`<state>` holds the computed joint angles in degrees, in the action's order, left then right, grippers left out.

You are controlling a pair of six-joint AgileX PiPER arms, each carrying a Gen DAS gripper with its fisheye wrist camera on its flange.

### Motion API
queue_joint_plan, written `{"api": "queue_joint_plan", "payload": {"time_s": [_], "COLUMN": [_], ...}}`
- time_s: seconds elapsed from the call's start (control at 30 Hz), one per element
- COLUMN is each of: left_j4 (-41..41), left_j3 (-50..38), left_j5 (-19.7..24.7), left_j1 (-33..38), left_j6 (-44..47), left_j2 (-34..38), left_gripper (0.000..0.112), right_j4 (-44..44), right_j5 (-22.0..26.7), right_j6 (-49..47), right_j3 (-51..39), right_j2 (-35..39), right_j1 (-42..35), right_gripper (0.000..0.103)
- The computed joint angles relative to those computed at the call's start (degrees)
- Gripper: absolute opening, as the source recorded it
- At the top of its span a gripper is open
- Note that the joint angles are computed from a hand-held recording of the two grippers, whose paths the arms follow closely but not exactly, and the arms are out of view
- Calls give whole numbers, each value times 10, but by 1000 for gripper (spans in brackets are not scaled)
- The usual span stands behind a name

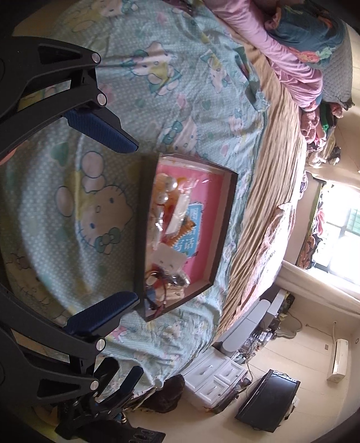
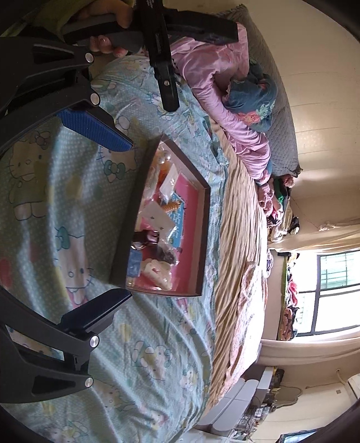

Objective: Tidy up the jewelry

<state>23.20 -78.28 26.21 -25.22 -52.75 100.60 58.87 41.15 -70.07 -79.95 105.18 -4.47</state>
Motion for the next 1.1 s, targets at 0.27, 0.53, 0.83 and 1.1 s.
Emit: {"api": "queue_joint_plan", "payload": {"time_s": [0.27,0.53,0.83,1.1], "left_j4": [88,117,125,125], "left_j3": [33,40,39,37], "left_j5": [26,33,41,47], "left_j1": [-48,-58,-62,-63], "left_j6": [-92,-121,-129,-127], "left_j2": [-8,-13,-17,-18], "left_gripper": [93,93,93,93], "right_j4": [-35,-38,-38,-43], "right_j5": [-19,-18,-19,-13], "right_j6": [41,47,47,56], "right_j3": [24,25,26,16], "right_j2": [-2,-4,-6,-4], "right_j1": [17,19,18,15], "right_gripper": [98,98,98,98]}}
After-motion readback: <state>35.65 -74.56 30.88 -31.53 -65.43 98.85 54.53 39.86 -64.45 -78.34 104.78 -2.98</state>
